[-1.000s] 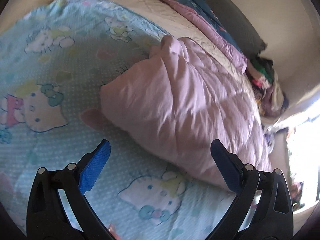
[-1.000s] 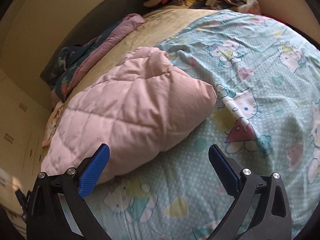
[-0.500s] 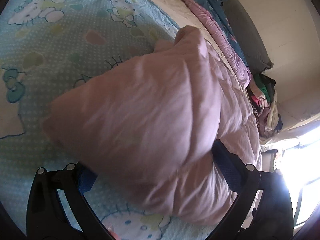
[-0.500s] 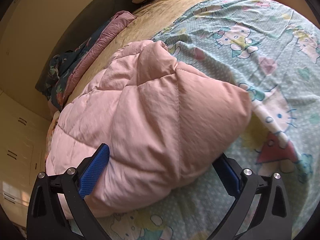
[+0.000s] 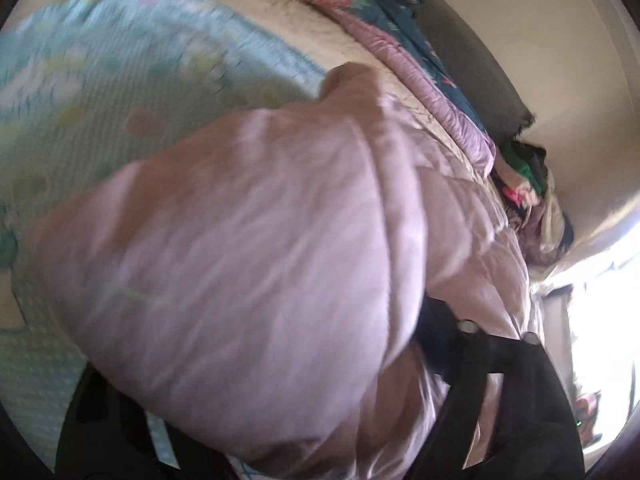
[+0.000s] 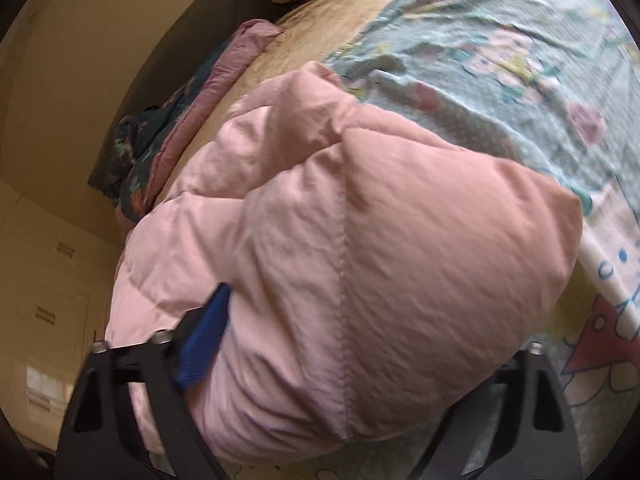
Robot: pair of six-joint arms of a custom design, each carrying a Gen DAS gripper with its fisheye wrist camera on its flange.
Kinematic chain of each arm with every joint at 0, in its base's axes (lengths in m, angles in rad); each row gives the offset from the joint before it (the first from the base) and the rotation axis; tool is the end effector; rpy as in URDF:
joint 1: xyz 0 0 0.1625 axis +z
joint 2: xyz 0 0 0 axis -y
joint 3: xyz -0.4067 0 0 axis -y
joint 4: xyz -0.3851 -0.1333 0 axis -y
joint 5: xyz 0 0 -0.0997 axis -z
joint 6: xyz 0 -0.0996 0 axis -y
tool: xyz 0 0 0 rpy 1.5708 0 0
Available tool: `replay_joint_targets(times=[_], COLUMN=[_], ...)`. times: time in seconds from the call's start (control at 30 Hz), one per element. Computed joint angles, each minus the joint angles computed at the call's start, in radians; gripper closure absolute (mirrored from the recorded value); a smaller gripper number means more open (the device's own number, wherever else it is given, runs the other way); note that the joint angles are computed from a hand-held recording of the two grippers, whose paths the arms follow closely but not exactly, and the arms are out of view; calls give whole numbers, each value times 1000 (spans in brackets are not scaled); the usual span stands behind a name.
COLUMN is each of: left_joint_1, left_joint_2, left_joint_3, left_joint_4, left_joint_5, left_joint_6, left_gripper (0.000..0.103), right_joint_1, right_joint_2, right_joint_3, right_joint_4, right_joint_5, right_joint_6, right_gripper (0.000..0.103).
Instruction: Fold large clothes
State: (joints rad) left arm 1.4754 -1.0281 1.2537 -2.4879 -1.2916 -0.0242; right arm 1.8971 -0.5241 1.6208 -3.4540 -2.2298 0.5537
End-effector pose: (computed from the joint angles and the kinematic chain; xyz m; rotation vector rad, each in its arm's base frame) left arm 0.0911 -0.7353 0.4145 -0.0410 2.7404 -1.0072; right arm 0.2782 -0.5964 0.0384 -0.6512 -2.5021 1.3337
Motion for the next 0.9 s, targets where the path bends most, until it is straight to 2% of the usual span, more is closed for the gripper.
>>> replay_joint_targets(times=[0.07,0.13,0.17,0.33,0.6,0.73,0.9], left_joint_1=[-18,-34,-44,-78,-112,-134,-153], left_joint_2=[-3,-5,-7,-31,-78,-110,-157], left_joint_3=[9,13,17,54,112,149,181], left_joint_4=[-13,-21,-26,-61,-105,-146,-141], left_joint_5=[28,51,69,120,151,163,160], left_joint_6=[47,87,112,194,291,345,372], left_gripper=[53,60,64,70,72,73,73], right_joint_1=[10,20,25,57,113,139,176], right_joint_2=[2,6,7,17,18,1,-21], right_joint_3=[-14,-28,-36,-79,-101,-91,-73], right_joint_4=[13,17,27,68,83,82,78], right_joint_5=[-11,-23,-33,-92,-154,-151,-154], right_joint_6=[-41,-79,-98,-194,-306,-335,-357], right_gripper=[41,53,55,67,71,73,73])
